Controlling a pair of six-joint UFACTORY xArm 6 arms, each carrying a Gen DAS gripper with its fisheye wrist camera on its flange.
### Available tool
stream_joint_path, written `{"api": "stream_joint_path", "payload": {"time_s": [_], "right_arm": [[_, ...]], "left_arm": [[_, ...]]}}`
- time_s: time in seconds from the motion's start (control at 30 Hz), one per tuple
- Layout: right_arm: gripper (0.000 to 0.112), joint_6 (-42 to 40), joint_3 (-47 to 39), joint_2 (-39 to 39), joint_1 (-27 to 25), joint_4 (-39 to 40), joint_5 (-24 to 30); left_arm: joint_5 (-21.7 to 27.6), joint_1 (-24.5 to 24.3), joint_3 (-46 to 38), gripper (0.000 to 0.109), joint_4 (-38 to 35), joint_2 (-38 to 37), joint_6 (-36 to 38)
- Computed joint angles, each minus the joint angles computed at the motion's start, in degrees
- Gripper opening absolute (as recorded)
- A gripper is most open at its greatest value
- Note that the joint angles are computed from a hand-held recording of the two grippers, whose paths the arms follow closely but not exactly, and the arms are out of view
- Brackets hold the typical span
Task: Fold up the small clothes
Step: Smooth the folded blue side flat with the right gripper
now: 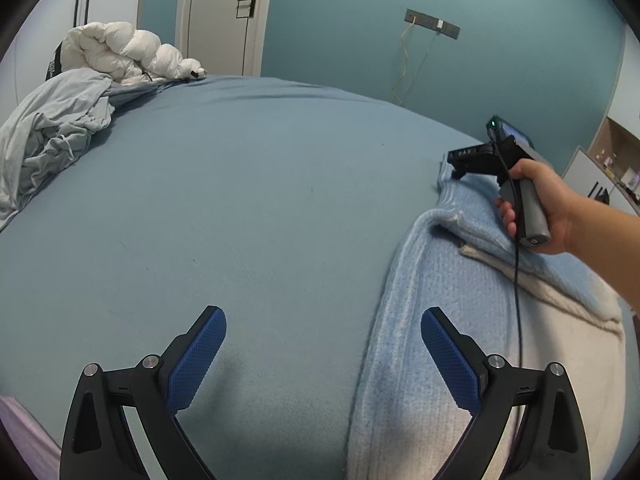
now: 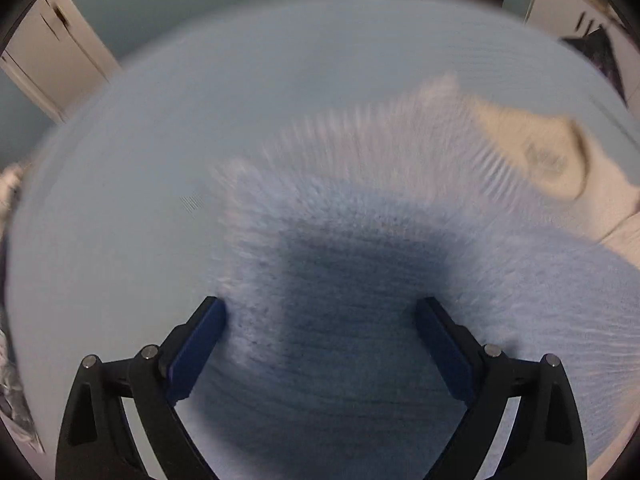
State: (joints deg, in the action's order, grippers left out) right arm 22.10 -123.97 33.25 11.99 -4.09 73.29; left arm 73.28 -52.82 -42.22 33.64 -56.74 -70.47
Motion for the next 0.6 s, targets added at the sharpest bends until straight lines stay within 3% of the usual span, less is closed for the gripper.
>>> {"api": "stream_joint_path", "payload": {"time_s": [0.13, 0.2, 0.27, 0.33, 0.43, 0.5, 0.6], "right_arm": [[0.101, -1.02, 4.31, -3.35, -0.51, 0.95, -2.54], [0.087, 0.14, 14.91, -11.91, -2.36, 5.14, -11.26], [0.089, 1.40, 26.90, -23.74, -4.91, 10.44, -16.69], [0.089, -2.10, 37.17, -33.74, -7.60, 16.90, -18.47], [0.089, -7.25, 45.27, -47.15, -14.05, 24.20, -10.37], [0.089, -8.29, 43.82, -51.72, -18.15, 23.12, -4.02], [0.089, -14.27, 36.98, -56.30, -28.50, 25.51, 8.34]], "left_arm": [[-0.45, -0.46, -0.33, 0.099, 1.10, -0.41, -0.72], [-0.39, -1.19, -0.62, 0.099, 1.48, -0.14, -0.96], [-0.16, -2.03, -0.87, 0.099, 2.00, 0.19, -1.12], [0.48, -3.12, -1.68, 0.099, 2.29, 0.86, -1.09], [2.62, -4.94, -3.96, 0.099, 2.05, 2.04, -0.32], [5.56, -7.55, -7.52, 0.099, 1.41, 3.42, 1.60], [10.99, -13.80, -13.25, 0.099, 3.93, 5.27, 3.33]]}}
